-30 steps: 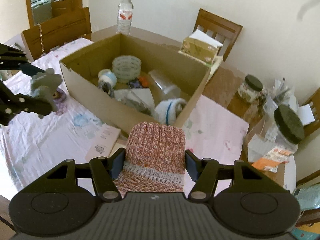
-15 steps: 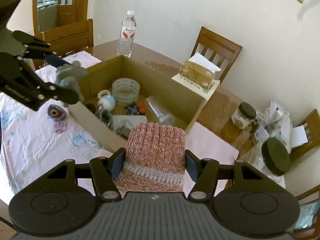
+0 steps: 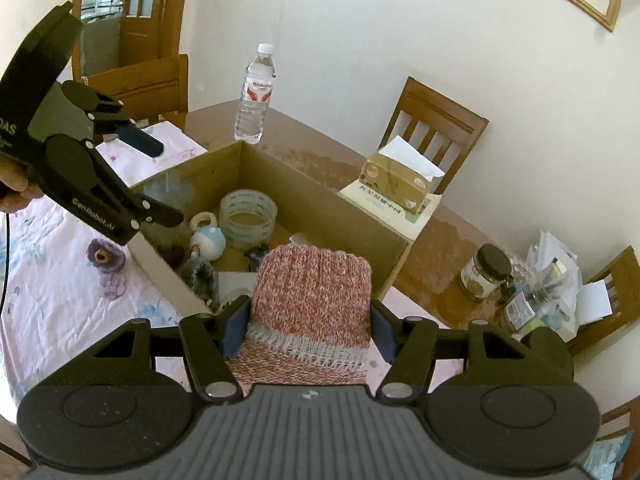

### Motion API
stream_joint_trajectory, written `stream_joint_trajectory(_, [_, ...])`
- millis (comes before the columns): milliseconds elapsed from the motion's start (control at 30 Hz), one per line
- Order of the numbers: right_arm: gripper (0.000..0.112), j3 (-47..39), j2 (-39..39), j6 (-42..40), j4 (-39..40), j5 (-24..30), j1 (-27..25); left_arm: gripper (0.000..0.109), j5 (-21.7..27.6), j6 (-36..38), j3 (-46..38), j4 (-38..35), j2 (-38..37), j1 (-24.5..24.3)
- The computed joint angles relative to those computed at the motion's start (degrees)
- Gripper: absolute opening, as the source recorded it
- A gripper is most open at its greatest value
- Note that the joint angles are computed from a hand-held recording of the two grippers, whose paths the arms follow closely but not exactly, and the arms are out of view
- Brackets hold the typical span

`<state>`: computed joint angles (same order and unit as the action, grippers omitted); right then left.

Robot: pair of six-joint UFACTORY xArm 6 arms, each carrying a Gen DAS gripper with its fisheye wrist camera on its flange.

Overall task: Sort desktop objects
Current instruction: 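Open the left gripper over the box while the right gripper drops the pink sock inside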

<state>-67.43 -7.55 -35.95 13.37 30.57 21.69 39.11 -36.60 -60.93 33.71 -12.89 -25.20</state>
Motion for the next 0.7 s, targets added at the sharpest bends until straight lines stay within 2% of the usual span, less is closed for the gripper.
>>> stream_joint_trajectory(400, [0.067, -8.55, 7.82, -2.36, 1.92, 3.02, 0.3, 0.089, 2.07, 0.4, 4.0, -3.23, -5.27, -0.97])
stream_joint_trajectory(700, [0.067, -18.75, 16.0, -1.49, 1.51, 6.85, 0.4, 0.09, 3.63, -1.34, 6.98, -3.56, -9.82, -2.69])
